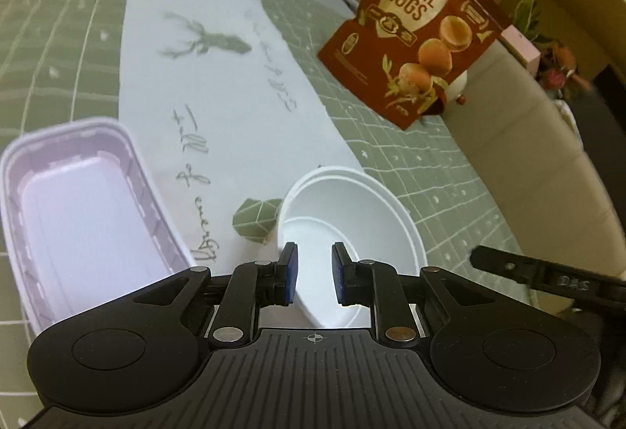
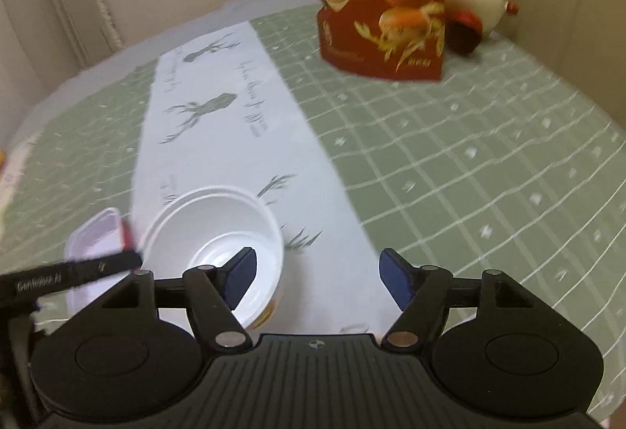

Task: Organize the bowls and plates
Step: 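Move the right gripper to the white plastic cup and grasp its rim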

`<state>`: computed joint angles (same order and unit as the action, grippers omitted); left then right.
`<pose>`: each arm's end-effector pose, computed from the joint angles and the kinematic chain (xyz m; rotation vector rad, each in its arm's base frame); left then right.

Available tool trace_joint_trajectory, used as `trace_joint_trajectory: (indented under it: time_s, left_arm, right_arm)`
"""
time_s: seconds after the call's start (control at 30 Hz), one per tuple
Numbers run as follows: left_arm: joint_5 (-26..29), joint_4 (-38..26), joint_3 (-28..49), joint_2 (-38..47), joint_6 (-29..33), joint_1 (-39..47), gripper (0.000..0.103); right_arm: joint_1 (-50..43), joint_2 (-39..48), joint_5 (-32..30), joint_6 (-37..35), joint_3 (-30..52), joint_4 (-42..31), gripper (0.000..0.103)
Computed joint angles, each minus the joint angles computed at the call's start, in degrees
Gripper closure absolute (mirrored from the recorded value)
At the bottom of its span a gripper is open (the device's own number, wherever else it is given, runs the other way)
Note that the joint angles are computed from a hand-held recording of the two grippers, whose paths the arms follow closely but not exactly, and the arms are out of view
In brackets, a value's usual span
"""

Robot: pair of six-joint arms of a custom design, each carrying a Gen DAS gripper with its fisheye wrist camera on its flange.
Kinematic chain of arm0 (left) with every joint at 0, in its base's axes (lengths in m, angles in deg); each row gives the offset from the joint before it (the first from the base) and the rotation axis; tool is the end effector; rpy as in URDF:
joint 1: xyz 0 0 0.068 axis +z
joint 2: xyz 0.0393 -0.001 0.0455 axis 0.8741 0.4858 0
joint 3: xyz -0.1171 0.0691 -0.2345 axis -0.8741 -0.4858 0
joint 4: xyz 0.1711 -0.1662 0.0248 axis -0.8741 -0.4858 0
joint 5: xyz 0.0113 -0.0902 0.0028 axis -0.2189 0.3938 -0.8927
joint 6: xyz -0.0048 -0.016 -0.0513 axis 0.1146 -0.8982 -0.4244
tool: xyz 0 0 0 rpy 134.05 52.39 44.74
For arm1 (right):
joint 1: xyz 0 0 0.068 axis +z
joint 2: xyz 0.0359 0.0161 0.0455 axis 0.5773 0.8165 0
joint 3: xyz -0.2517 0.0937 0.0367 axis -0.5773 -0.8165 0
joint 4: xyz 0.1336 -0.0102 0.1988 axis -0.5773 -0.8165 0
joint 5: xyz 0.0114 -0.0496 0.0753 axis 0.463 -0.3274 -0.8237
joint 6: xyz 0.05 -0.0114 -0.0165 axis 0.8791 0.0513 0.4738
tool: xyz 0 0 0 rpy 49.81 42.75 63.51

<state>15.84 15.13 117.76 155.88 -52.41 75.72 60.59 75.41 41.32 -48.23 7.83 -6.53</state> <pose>0.2883 0.0547 0.1753 -0.3121 2.3345 -0.7410 0.2750 0.1247 0.2740 -0.1872 2.2526 0.1916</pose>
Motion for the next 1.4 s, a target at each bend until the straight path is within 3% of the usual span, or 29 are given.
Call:
trace_joint_trajectory:
  time_s: [0.13,0.37,0.5,0.6,0.67,0.73,0.9,1.0,1.1,1.23,1.4]
  left_arm:
    - [-1.96,3.14,-1.85,-1.94,-0.5,2.79,0.083]
    - [3.79,-0.53,1.39,1.93,1.37,3.13,0.083]
    - [-3.64,2.33,-0.66,1.26,0.98,-1.08,0.083]
    - [-3.83,1.47,0.48,3.52,1.52,-2.19,0.082]
    - [-1.24,0.17,2.16,6.55,1.62,-1.97,0.082]
    - [-0.1,0.57,2.81,8.59,0.53,-2.01,0.081]
    - [-0.77,1.44,3.22,10.93,-0.12,-2.43,0.08]
    - [-2.93,0.94,2.74,9.62,-0.09,-3.01,0.077]
    - [-5.27,0.98,1.09,5.93,0.35,-3.35,0.078]
    - [-3.0,1.5,-1.9,0.18,-0.84,-2.61,0.078]
    - [0.19,1.74,-7.71,-13.09,-0.43,-3.48,0.077]
  right_arm:
    - [2.75,4.95,3.69,2.57,4.31,-0.97,0.033]
    - [6.71,9.15,6.16,4.69,7.21,-2.39,0.027]
    - [6.01,11.32,5.27,4.05,7.47,-2.13,0.027]
    - [5.8,13.12,6.53,4.39,7.9,-1.53,0.027]
    - [5.69,15.18,7.13,5.81,9.32,-2.33,0.034]
    - [5.38,18.38,5.65,7.13,12.37,-4.46,0.051]
    - [6.05,25.19,3.48,8.24,18.22,-6.87,0.052]
    - [6.32,27.06,2.01,9.29,20.1,-8.67,0.061]
    - [7.19,24.28,2.08,8.93,17.42,-7.34,0.068]
    - [8.69,16.15,3.43,7.34,11.35,-4.82,0.069]
    - [13.72,4.6,12.98,3.45,4.64,-4.58,0.069]
